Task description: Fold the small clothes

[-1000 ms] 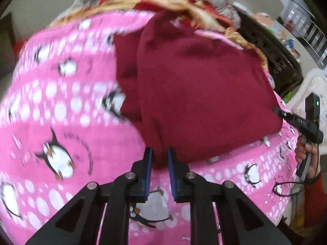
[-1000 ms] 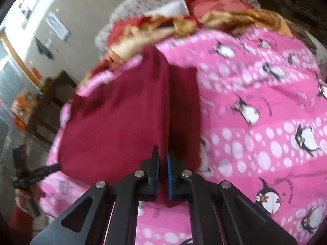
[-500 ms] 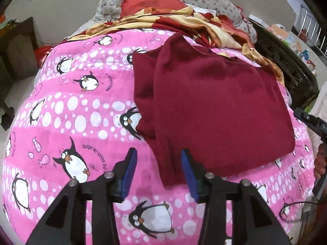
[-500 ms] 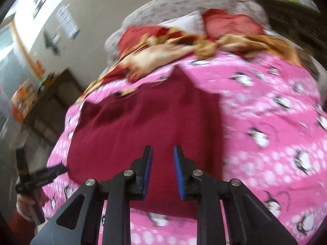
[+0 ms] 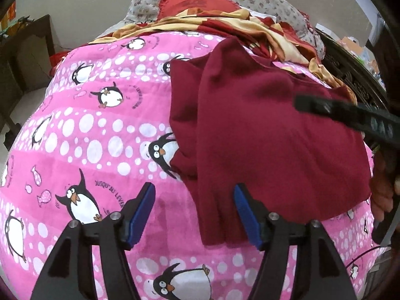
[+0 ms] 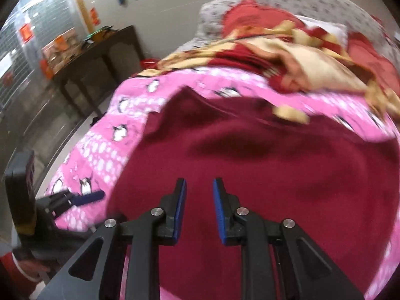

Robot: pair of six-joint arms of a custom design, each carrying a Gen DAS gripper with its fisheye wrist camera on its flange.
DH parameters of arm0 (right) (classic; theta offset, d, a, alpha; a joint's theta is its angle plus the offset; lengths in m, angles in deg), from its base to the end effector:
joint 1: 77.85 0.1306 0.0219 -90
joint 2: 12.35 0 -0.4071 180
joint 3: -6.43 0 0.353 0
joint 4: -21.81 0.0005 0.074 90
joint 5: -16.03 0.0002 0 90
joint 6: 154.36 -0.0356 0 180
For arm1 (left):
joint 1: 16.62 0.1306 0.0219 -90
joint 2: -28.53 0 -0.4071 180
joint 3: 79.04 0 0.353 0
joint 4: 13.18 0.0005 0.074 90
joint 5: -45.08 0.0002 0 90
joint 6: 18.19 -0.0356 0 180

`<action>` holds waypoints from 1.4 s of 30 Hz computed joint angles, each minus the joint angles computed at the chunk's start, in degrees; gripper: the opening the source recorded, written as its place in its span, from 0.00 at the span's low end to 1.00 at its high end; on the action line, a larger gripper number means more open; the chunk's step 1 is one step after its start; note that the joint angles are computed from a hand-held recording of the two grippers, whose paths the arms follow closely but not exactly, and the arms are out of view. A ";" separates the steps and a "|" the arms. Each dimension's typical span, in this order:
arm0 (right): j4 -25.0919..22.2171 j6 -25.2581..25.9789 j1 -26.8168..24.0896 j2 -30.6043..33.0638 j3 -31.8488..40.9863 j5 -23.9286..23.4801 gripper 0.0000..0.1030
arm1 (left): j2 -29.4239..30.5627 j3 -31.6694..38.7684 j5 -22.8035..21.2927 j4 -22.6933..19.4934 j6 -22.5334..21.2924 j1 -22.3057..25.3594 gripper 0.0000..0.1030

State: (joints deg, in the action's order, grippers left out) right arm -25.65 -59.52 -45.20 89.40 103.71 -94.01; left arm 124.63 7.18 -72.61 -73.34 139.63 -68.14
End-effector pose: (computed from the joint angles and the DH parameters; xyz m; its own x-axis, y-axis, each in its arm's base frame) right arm 0.4339 0.2919 0.4169 -0.6027 -0.4803 -0.6372 -0.7382 0.6388 0.2168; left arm 0.2918 -0.3413 0.3756 -0.7713 -0.3474 -0.5333 -0.3172 0.9362 -0.1512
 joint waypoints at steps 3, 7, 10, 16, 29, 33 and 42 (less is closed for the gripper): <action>-0.37 0.61 2.14 2.63 3.46 1.27 0.31 | -0.24 -0.87 0.44 1.25 -0.20 0.27 0.68; -0.55 0.07 4.02 6.49 8.40 1.86 0.31 | -0.61 -1.95 0.99 2.68 -0.68 0.54 0.70; -0.49 -1.55 4.76 9.23 11.48 2.51 0.31 | -1.02 -2.92 1.73 4.12 -0.88 1.05 0.71; 0.17 -5.61 5.21 13.56 16.18 3.92 0.29 | -1.44 -4.44 2.13 6.60 -0.79 1.49 0.75; -6.06 -7.51 4.50 19.48 23.45 -1.31 0.32 | -2.78 -7.76 2.87 12.47 -1.81 2.39 0.83; -5.72 -7.53 4.27 17.13 21.12 -5.01 0.48 | -2.86 -8.20 1.68 12.72 -1.64 1.49 0.83; -4.82 -3.56 7.91 16.37 20.38 2.95 0.16 | -4.89 -11.58 1.52 17.66 -1.61 0.91 0.87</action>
State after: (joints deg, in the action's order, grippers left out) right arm -30.47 -63.07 -37.29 105.77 124.10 -91.06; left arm 119.74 -4.40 -71.08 -55.68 138.02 -67.22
